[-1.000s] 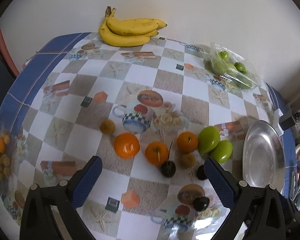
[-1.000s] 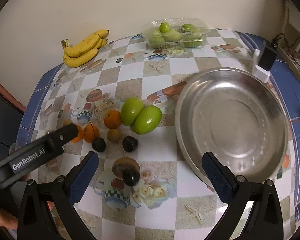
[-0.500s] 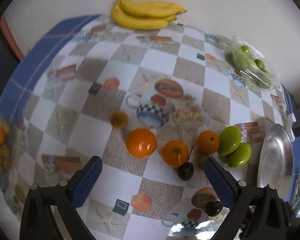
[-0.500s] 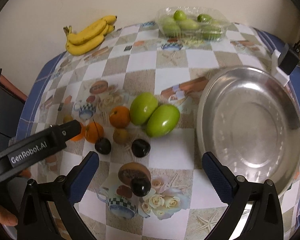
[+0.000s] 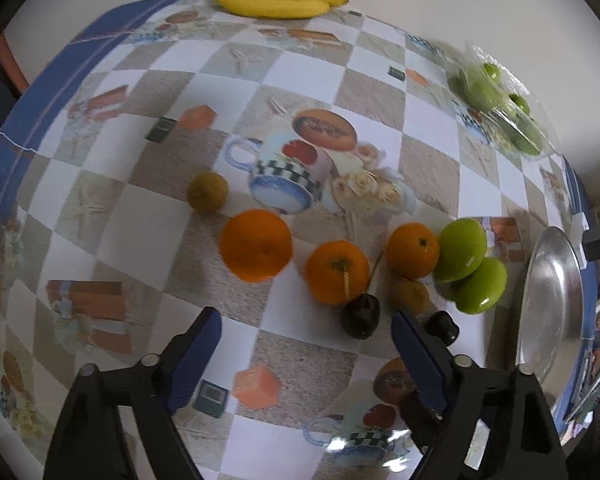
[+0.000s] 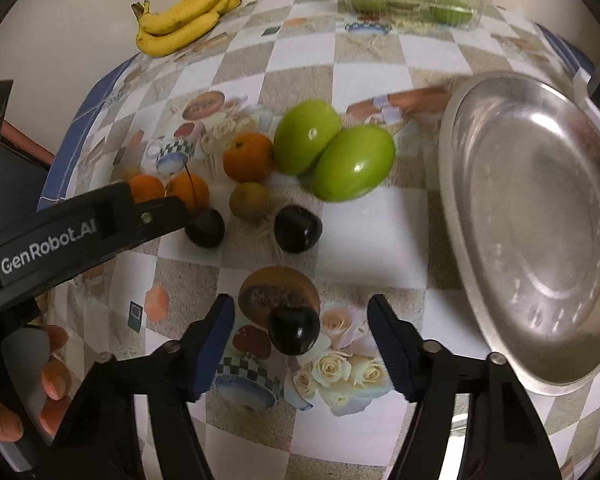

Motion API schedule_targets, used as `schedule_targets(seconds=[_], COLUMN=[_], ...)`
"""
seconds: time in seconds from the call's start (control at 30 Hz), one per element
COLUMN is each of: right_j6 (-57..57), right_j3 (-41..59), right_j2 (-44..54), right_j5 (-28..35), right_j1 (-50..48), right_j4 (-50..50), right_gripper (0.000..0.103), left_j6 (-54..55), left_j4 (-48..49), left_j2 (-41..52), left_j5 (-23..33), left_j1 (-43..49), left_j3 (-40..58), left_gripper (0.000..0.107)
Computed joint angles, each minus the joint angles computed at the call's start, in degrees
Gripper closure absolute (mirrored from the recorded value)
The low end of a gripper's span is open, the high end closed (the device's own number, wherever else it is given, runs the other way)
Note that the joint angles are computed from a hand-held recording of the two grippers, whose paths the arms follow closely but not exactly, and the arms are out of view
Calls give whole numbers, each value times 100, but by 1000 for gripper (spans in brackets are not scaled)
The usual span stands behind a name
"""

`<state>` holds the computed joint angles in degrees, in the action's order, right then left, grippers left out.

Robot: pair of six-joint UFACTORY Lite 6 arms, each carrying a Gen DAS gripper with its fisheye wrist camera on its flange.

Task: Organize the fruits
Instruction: 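Close the right tool on a dark cherry while the left tool grasps another dark cherry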

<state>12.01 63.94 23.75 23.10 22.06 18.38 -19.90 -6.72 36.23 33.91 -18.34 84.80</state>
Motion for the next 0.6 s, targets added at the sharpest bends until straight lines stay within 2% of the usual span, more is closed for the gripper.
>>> schedule_targets(seconds=[0.03,0.17,0.2,0.37,0.4,0.6], right_j6=[-179,-111,-102,-299,-317,-599], right_j3=[4,35,43,-11,-22,-56], right_j2=[28,95,115,63,43,-8], right_j5=[15,63,73,85,85,113], right_j1=[-15,20,23,-10,-19,-94], right_j4=[177,96,102,294,323,601], right_gripper=[45,52,57,68,73,74], left_j6=[81,169,190,264,249,274], left_j4=[-94,-234,-264,-401,-410,-478], left_j2=[47,229,264,387,399,475], left_j5=[-4,-14,-18,-19,-34,-70], left_j1=[-2,-54,-52,-76,-83,-78], left_j3=[32,183,218,372,383,447], left_gripper=[24,31,34,37,38,46])
